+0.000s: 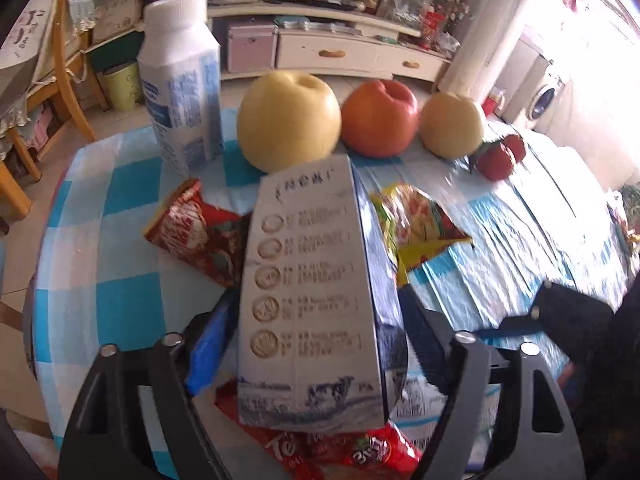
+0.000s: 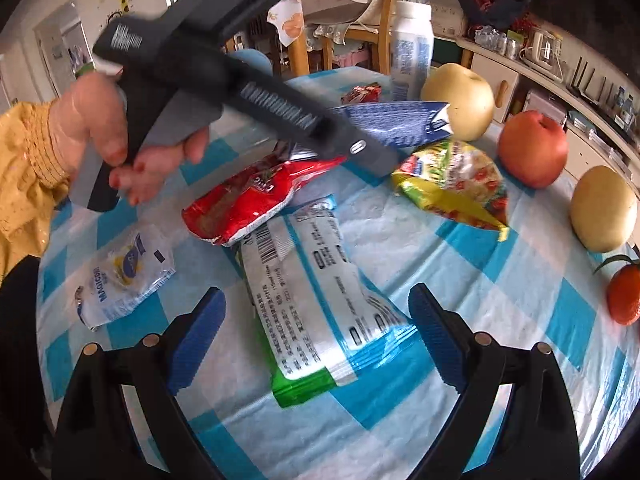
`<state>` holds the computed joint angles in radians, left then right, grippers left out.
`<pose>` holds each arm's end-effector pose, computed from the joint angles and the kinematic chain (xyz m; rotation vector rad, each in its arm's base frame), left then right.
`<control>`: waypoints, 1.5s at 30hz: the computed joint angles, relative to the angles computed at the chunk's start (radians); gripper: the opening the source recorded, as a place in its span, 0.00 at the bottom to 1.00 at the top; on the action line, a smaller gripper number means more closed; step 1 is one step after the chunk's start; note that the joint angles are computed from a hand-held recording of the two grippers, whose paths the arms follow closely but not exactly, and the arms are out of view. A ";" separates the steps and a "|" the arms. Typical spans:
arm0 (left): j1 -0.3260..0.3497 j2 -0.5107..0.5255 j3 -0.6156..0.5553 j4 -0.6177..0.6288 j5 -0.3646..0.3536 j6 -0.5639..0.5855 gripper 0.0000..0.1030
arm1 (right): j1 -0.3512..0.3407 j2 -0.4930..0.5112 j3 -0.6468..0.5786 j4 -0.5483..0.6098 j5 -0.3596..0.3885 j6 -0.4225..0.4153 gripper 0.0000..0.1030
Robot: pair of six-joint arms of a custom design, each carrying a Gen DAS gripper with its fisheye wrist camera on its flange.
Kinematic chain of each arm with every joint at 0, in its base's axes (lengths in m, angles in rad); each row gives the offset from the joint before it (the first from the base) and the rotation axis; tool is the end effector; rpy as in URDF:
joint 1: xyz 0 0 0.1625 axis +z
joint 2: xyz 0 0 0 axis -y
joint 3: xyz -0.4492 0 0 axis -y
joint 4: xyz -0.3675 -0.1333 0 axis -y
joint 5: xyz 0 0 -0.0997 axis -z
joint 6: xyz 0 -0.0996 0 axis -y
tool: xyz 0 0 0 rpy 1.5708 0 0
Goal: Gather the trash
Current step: 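Grasp the white milk carton with the left tool while the right tool grasps the white-green snack bag, then carry the carton with the left tool while the right tool carries the snack bag to the bucket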
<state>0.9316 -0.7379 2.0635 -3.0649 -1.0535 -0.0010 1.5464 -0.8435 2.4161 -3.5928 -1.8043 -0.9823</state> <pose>-0.1723 -0.5378 0.0396 0.7808 2.5534 -0.4362 0.0997 -0.4324 0.0866 1.1790 -2.4273 0.3875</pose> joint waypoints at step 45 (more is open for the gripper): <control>-0.322 -0.134 0.540 -0.443 0.271 -0.508 0.65 | 0.104 0.232 0.154 -0.581 -0.210 0.036 0.36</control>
